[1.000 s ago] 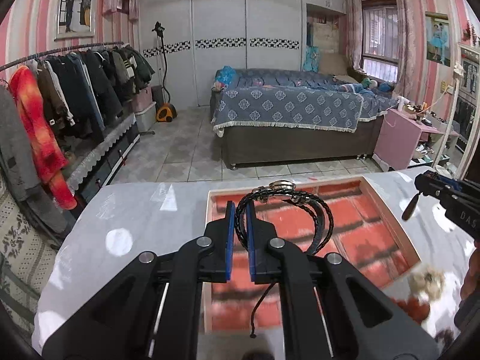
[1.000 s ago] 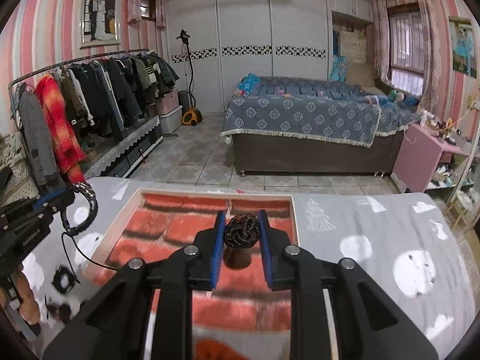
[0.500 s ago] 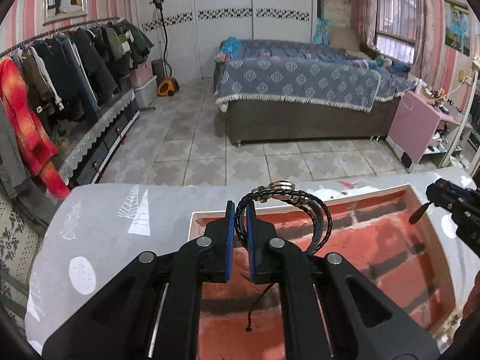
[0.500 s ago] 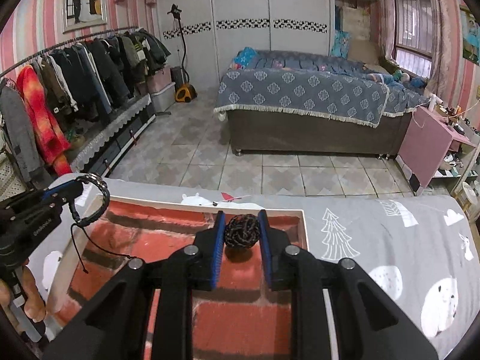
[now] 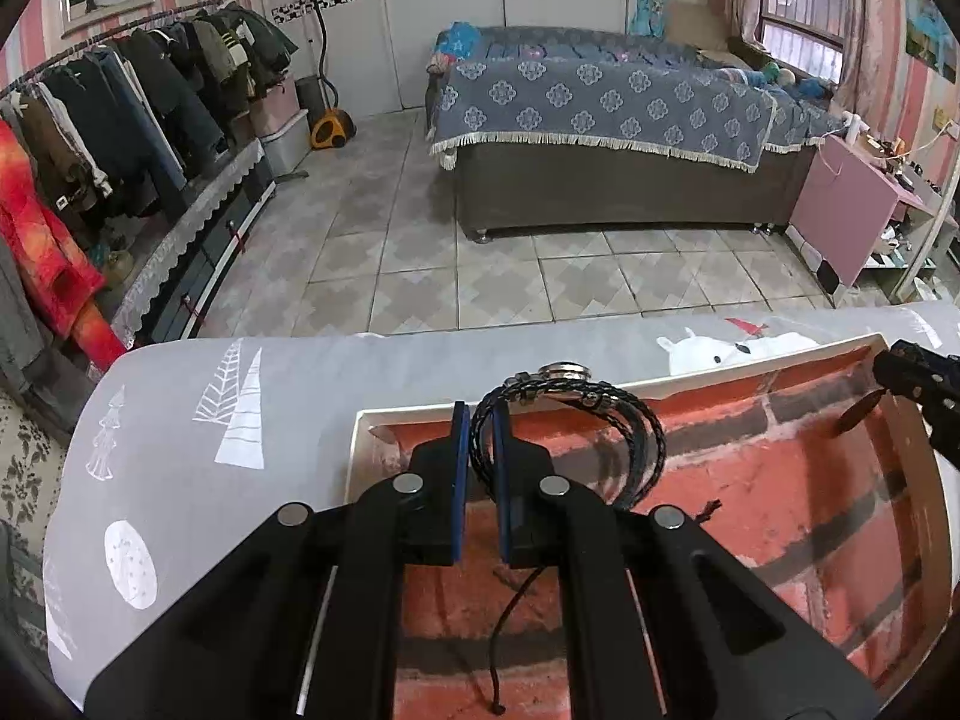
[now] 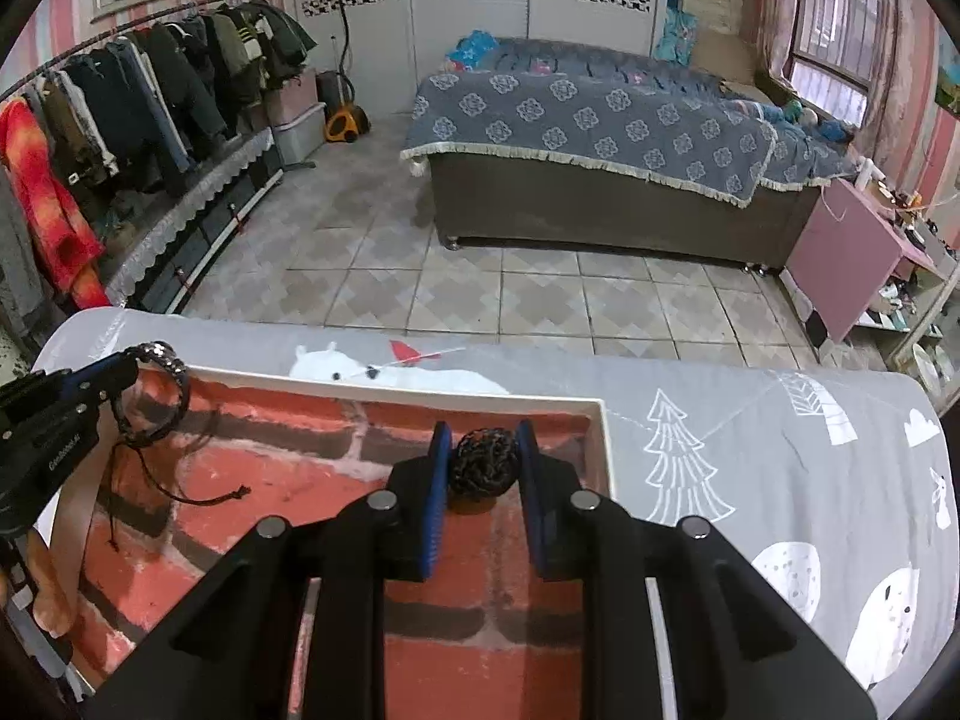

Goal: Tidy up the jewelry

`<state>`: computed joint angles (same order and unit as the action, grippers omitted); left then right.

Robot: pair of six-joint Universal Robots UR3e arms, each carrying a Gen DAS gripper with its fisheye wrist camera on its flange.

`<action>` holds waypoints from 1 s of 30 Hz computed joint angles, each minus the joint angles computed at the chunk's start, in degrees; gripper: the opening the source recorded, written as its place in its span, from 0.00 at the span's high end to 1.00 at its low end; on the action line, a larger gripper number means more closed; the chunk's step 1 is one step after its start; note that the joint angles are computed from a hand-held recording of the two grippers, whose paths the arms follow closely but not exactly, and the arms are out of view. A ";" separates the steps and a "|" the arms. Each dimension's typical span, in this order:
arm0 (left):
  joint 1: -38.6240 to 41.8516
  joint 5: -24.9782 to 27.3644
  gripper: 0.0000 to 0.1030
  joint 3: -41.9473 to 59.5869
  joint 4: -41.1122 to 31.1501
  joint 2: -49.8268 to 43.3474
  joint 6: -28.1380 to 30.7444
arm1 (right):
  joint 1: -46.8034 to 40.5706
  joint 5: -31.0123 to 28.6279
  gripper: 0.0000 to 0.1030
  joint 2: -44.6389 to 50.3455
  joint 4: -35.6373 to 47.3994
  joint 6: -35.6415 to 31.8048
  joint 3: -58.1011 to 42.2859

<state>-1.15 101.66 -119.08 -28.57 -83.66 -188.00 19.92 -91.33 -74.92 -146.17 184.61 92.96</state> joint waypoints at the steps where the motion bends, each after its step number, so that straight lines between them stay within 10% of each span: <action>1: 0.49 -0.48 0.94 0.34 -0.20 -0.48 0.24 | 0.11 -0.18 0.78 0.72 1.08 0.05 -1.26; 22: 0.49 -0.01 0.94 0.01 0.21 -2.86 0.31 | -0.20 -1.02 0.78 5.72 8.28 -1.95 -5.37; 26: 2.43 -2.03 0.93 -0.68 -1.52 -0.29 -0.13 | -0.69 -0.24 0.55 4.18 7.00 -2.36 -3.20; 30: 4.42 -4.71 0.62 -2.23 -3.54 5.41 0.19 | -0.93 1.87 0.50 -0.89 4.68 -2.72 0.71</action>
<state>3.27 96.96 -121.31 -32.11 -78.25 -187.81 18.99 -89.46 -75.81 -141.49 181.89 93.67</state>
